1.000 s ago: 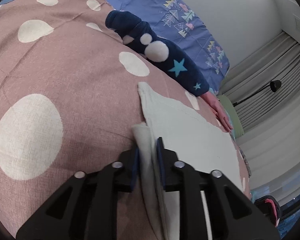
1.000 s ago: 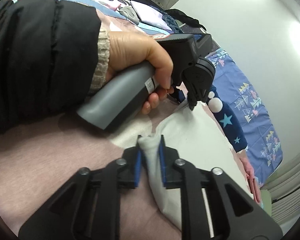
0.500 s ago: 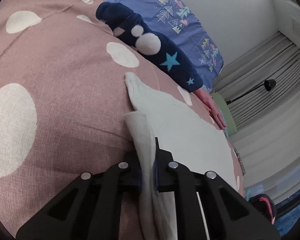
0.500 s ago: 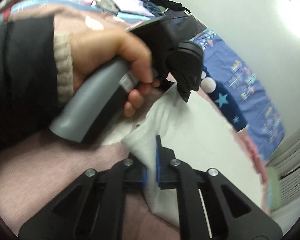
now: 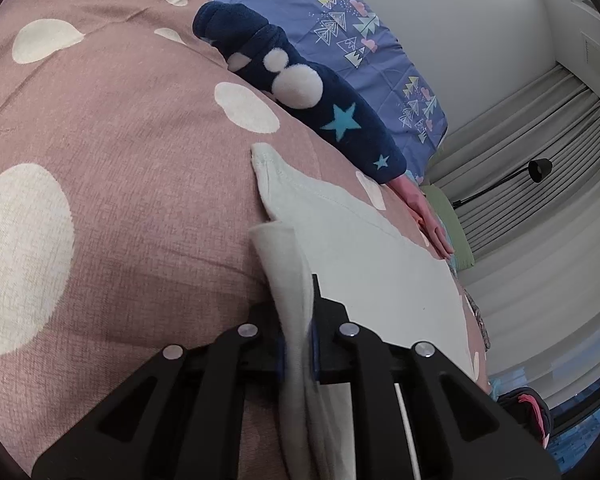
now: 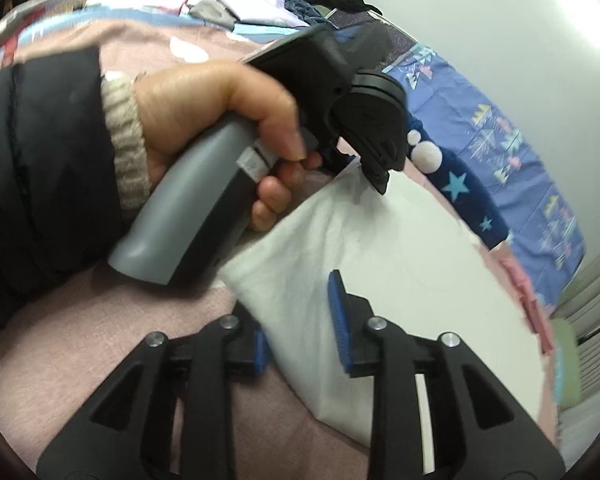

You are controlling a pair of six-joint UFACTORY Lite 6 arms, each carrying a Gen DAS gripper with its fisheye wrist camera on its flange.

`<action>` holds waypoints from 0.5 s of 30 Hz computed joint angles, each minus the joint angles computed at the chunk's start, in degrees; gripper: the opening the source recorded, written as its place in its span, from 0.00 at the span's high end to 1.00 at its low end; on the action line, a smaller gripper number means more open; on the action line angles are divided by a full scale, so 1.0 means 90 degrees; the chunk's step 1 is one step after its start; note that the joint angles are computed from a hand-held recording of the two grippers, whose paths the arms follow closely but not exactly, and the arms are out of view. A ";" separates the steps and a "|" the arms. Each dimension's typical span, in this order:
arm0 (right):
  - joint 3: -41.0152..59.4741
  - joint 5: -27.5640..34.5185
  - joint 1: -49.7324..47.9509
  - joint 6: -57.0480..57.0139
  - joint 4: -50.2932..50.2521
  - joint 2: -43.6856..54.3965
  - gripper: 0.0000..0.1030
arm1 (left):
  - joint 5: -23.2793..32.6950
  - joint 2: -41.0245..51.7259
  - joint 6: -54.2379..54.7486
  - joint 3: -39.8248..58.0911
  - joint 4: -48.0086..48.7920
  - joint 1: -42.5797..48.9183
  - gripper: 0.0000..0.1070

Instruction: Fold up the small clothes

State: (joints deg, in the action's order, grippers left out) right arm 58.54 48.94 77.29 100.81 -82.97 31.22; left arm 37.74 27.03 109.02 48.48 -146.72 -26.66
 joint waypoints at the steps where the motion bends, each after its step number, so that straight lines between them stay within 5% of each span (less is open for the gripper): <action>1: 0.0133 0.0083 0.0013 -0.0086 -0.0001 0.0140 0.76 | -0.0014 0.0030 -0.0044 0.0035 0.0060 0.0015 0.90; 7: -0.0786 -0.0173 -0.0146 0.1046 -0.0730 -0.0834 0.92 | -0.1085 0.0003 -0.0321 0.0609 0.0350 -0.0208 0.92; 15: -0.2472 -0.0514 -0.0463 0.2377 -0.1418 -0.3160 0.95 | -0.2592 -0.0217 -0.1749 0.1805 0.1677 -0.0806 0.92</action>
